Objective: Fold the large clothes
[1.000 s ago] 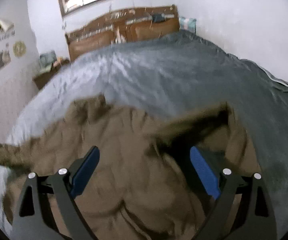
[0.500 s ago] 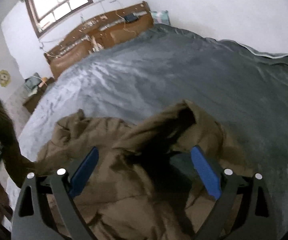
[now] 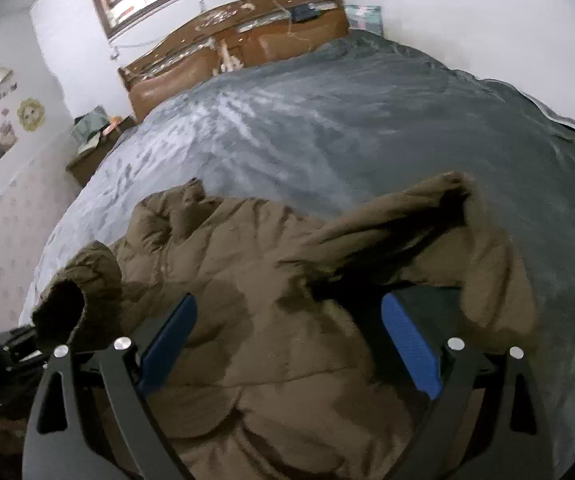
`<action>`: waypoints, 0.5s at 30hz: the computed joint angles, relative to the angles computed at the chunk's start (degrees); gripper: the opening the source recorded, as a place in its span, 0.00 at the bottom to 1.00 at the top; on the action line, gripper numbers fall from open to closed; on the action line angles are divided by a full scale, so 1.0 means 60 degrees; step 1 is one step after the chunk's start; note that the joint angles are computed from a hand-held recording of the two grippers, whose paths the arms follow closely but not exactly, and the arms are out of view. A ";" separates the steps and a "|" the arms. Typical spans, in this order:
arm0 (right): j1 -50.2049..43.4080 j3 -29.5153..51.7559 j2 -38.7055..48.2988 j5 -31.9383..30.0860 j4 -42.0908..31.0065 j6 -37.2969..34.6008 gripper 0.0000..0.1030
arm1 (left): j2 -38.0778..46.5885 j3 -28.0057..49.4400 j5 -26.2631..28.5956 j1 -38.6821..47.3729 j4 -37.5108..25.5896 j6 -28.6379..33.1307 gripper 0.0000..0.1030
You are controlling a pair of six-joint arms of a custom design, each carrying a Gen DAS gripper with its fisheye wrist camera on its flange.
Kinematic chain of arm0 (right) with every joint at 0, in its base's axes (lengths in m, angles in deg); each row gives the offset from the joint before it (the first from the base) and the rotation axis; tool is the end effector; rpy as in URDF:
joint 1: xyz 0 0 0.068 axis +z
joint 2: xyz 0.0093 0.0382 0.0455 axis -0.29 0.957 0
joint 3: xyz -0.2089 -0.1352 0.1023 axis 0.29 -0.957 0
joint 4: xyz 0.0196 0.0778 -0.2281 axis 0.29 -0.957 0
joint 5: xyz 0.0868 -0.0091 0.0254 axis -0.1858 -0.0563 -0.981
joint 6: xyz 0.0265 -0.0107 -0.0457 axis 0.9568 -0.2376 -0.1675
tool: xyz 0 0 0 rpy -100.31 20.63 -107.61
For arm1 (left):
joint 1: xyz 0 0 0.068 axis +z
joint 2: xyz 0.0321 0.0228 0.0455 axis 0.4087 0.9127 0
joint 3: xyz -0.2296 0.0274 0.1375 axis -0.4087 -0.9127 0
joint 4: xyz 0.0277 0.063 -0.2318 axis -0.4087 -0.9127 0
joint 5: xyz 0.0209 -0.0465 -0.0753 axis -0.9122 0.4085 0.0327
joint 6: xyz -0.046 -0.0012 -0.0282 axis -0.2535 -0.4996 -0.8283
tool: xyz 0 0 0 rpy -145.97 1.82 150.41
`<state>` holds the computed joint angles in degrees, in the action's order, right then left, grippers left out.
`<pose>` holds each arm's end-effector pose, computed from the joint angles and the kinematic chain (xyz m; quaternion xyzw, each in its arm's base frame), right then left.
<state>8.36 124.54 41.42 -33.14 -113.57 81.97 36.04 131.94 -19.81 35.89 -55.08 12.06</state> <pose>0.1997 0.0960 0.2894 -0.0626 0.9099 0.1737 0.3715 0.2183 0.0366 0.2935 0.0974 0.9314 -0.0258 0.3498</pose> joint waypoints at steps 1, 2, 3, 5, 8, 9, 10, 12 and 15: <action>0.0207 0.0026 0.0005 0.0138 0.0002 0.0076 0.91 | 0.0109 0.0081 -0.0135 0.0016 0.0052 0.0168 0.12; 0.0452 0.0055 -0.0012 0.0322 0.0016 0.0188 0.91 | 0.0325 0.0292 -0.0100 0.0045 0.0019 0.0076 0.12; 0.0572 0.0093 -0.0015 0.0368 0.0014 0.0207 0.91 | 0.0502 0.0404 -0.0027 -0.0034 0.0080 -0.0219 0.13; 0.0788 0.0114 -0.0130 0.0437 -0.0021 0.0090 0.91 | 0.1065 0.1167 0.0316 -0.0215 -0.0350 -0.1533 0.13; 0.0799 0.0037 -0.0336 0.0589 -0.0166 0.0196 0.91 | 0.0638 0.0748 0.0226 -0.0893 -0.0622 -0.1842 0.13; 0.0673 0.0011 -0.0382 0.0430 -0.0220 0.0237 0.91 | 0.0401 0.0436 0.0143 -0.1107 -0.0554 -0.1898 0.13; 0.0557 0.0026 -0.0382 0.0281 -0.0283 0.0254 0.91 | 0.0158 0.0022 -0.0140 -0.1356 -0.0536 -0.2054 0.13; 0.0423 0.0062 -0.0364 0.0120 -0.0310 0.0237 0.91 | -0.0244 -0.0509 -0.0953 -0.1726 -0.0457 -0.2309 0.18; 0.0408 0.0066 -0.0293 0.0057 -0.0306 0.0291 0.91 | -0.1268 -0.1882 -0.6324 -0.4233 0.0545 -0.2201 0.36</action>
